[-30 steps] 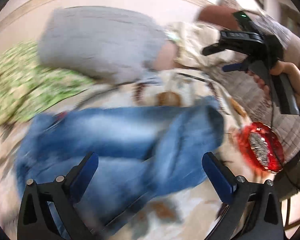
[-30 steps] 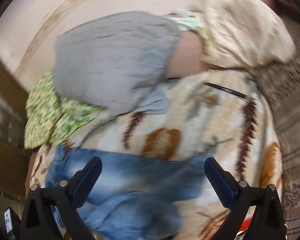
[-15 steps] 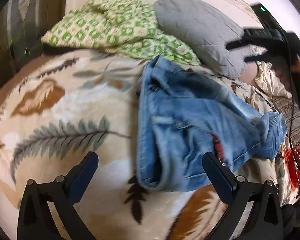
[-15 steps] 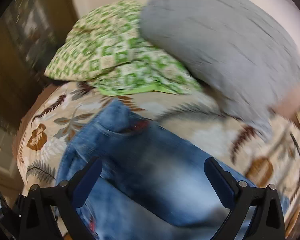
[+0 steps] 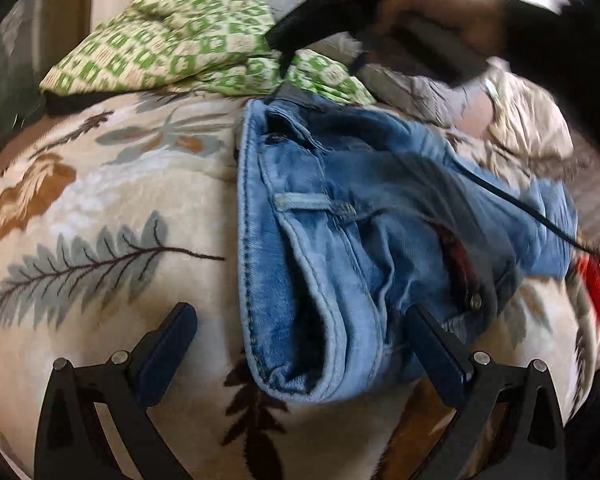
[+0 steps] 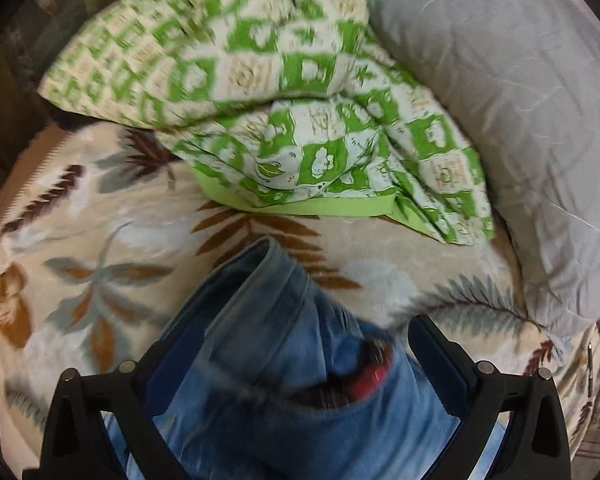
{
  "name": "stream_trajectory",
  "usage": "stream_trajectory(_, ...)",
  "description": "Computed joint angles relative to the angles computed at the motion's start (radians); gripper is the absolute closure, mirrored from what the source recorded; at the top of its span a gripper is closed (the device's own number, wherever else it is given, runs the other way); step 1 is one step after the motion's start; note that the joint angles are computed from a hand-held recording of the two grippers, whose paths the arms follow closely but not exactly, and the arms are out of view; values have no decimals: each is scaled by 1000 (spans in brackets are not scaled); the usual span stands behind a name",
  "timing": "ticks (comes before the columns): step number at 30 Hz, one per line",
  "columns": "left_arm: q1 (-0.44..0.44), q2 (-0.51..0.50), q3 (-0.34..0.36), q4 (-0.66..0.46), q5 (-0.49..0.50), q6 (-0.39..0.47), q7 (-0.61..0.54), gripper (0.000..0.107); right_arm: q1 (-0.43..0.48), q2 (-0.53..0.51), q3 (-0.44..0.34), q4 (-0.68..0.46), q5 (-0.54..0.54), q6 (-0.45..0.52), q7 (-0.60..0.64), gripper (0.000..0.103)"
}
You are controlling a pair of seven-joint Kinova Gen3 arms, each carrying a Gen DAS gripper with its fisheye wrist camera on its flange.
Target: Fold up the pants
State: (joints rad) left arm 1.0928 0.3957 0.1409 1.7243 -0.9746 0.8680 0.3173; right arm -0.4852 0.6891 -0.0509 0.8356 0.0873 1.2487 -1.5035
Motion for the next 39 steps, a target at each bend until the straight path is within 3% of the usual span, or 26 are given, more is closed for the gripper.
stream_trajectory(2,-9,-4,7,5,8,-3,-13,8,-18,69,11,-89,6,49,-16,3)
stream_trajectory(3,1,-1,-5,-2,23,10,-27,14,-29,99,19,-134,15,84,-19,22)
stream_trajectory(4,8,-5,-13,6,21,6,-25,37,-35,124,25,-161,12,106,-15,41)
stream_trajectory(5,-3,-21,-3,23,9,-15,-7,63,-30,140,15,-169,4,117,-13,74)
stream_trajectory(8,-77,-77,50,103,-49,-129,109,83,-61,102,27,-89,61,55,11,80)
stream_trajectory(10,-46,-108,27,138,-110,-155,191,93,-66,69,31,-40,74,25,13,84)
stream_trajectory(13,34,-137,-9,159,-195,-93,261,94,-59,-5,23,31,82,-38,7,84)
stream_trajectory(19,-16,-218,70,229,-302,-53,403,94,-66,-118,9,71,95,-103,-5,84)
stream_trajectory(23,-37,-288,131,298,-362,57,530,96,-98,-130,-4,18,98,-111,-20,85)
stream_trajectory(28,-54,-357,181,384,-313,176,669,97,-181,-62,-1,-109,108,-74,-45,85)
stream_trajectory(32,-122,-347,213,391,-226,127,625,97,-276,52,32,-225,144,-5,-81,84)
stream_trajectory(36,-206,-374,235,424,-155,34,576,97,-315,125,63,-258,168,24,-135,83)
stream_trajectory(37,-224,-364,247,412,-126,34,540,96,-307,148,62,-286,157,47,-143,81)
stream_trajectory(38,-223,-354,248,396,-97,50,500,92,-295,172,57,-324,142,86,-148,64)
stream_trajectory(39,-204,-337,233,371,-69,82,462,85,-290,191,61,-354,131,119,-155,25)
